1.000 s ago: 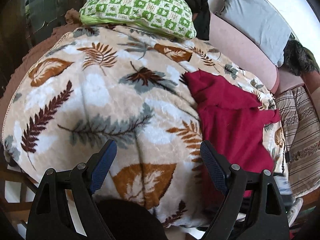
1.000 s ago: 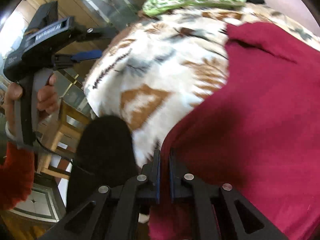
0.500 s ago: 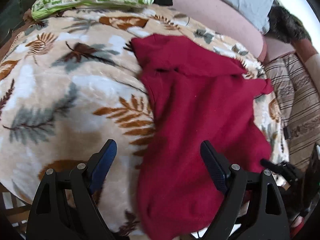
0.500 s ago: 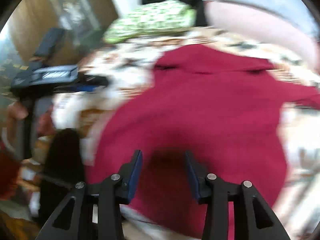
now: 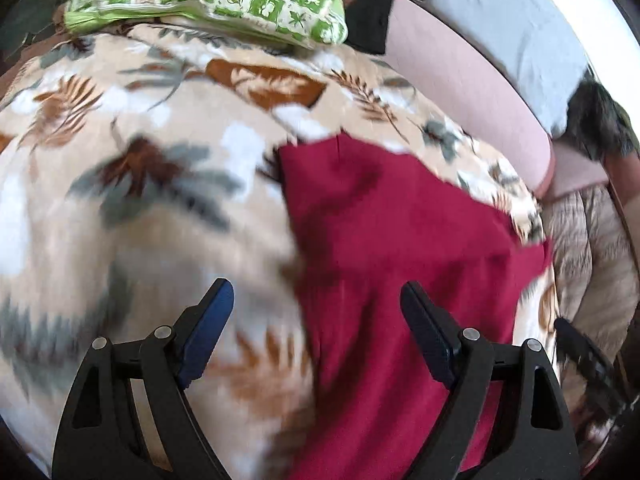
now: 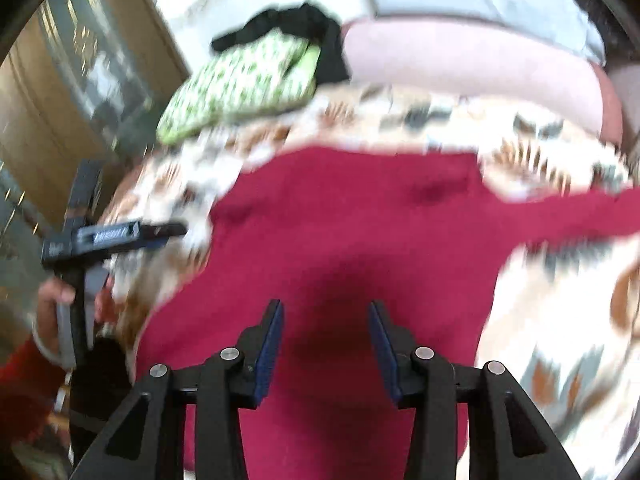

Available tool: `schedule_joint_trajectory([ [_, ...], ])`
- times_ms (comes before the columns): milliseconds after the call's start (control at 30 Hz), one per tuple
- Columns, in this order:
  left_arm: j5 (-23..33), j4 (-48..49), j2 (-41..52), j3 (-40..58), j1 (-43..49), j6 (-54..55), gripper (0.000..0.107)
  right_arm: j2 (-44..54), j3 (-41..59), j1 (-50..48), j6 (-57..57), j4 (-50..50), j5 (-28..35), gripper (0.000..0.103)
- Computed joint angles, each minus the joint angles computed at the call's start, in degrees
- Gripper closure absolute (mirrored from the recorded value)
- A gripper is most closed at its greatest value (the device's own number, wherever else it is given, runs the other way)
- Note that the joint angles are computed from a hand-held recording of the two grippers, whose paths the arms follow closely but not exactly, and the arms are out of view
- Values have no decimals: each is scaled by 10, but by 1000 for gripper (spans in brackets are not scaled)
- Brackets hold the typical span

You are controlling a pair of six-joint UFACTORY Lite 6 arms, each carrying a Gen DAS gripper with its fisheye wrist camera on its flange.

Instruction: Fold small clothes

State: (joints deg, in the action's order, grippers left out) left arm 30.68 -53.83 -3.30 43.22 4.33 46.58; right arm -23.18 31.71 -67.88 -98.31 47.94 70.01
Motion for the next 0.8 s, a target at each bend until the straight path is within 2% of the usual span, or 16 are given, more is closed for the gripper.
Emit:
schedule_joint_trajectory([
  [100, -2, 21, 149, 124, -11, -39, 21, 155, 119, 95, 70, 77, -92, 56],
  [167, 8, 30, 236, 197, -10, -75, 22, 239, 194, 152, 122, 122, -155, 43],
  [200, 14, 25, 274, 227, -10, -87, 22, 289, 232, 174, 132, 146, -181, 40],
  [233, 16, 21, 292, 241, -11, -92, 21, 342, 274, 197, 139, 160, -205, 36],
  [333, -42, 32, 290, 240, -50, -108, 19, 460, 381, 244, 190, 132, -265, 36],
  [367, -52, 47, 295, 247, -62, -118, 19, 497, 408, 252, 204, 126, -268, 36],
  [467, -67, 114, 307, 269, -92, -168, 20, 622, 526, 265, 268, 78, -196, 36],
  [500, -67, 118, 311, 274, -95, -165, 25, 639, 543, 276, 270, 62, -190, 36],
  [533, -67, 113, 308, 274, -96, -151, 44, 638, 537, 285, 251, 60, -204, 36],
  [567, -60, 103, 307, 278, -95, -131, 61, 626, 516, 296, 212, 66, -224, 40],
  [600, -66, 117, 303, 276, -100, -135, 68, 607, 489, 306, 181, 71, -254, 45],
  [633, -79, 125, 302, 276, -107, -132, 75, 590, 469, 312, 157, 73, -277, 60],
  [667, -73, 130, 316, 290, -111, -128, 83, 588, 468, 310, 147, 81, -276, 70],
  [700, -74, 149, 334, 302, -114, -147, 92, 592, 475, 302, 141, 90, -262, 75],
  [733, -74, 155, 339, 307, -114, -158, 93, 588, 473, 294, 134, 100, -254, 88],
  [800, -70, 174, 336, 322, -118, -178, 98, 573, 466, 271, 102, 130, -235, 91],
])
